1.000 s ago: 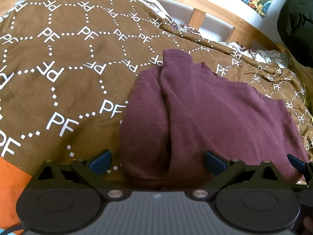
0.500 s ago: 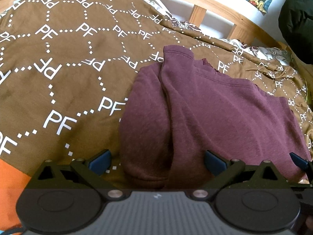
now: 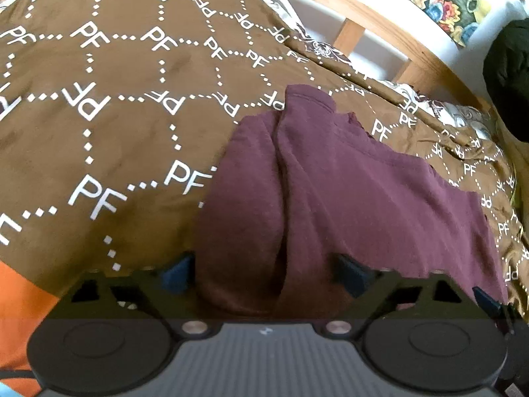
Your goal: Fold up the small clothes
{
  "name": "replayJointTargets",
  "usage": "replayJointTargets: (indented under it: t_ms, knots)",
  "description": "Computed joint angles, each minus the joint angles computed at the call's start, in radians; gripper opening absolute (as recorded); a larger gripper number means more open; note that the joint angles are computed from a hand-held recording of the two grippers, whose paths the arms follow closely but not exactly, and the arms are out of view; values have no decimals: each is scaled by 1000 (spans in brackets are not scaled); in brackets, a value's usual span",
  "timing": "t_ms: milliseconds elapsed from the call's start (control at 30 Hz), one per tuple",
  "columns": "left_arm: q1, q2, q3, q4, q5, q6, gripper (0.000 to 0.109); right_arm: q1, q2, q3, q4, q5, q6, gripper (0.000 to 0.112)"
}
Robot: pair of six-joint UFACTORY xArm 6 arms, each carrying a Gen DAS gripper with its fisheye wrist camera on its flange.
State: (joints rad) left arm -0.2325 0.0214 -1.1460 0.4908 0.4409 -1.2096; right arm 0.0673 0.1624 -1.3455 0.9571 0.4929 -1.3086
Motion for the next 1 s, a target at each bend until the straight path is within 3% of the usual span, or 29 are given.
replayJointTargets:
  t_ms: [67, 133, 233, 267, 467, 667, 733, 833, 1000]
  knots:
    - [-3, -2, -6, -12, 14, 6, 72, 1, 1, -2, -1, 1, 4, 103]
    - [-3, -6, -3, -31, 6, 13, 49, 0, 3, -5, -3, 5, 7, 103]
    - [-1, -15, 9, -21, -37, 3, 26, -1, 3, -8, -5, 9, 10, 103]
    - [-2, -19, 11, -2, -42, -3, 23, -4, 2, -9, -1, 15, 5, 103]
    - [-4, -40, 1, 95, -96, -35, 17, -49, -2, -43, 85, 121, -31, 103]
    - [-39, 32, -159, 101, -80, 81, 17, -69, 10, -98, 94, 137, -21, 103]
    - [-62, 91, -254, 62, -60, 167, 17, -79, 16, -120, 117, 124, -46, 103]
    - [-97, 196, -408, -98, -37, 382, 16, -106, 43, -177, 146, 108, -46, 103]
    - [-173, 427, -748, -359, 70, 747, 16, -164, 123, -318, 88, 63, 67, 102]
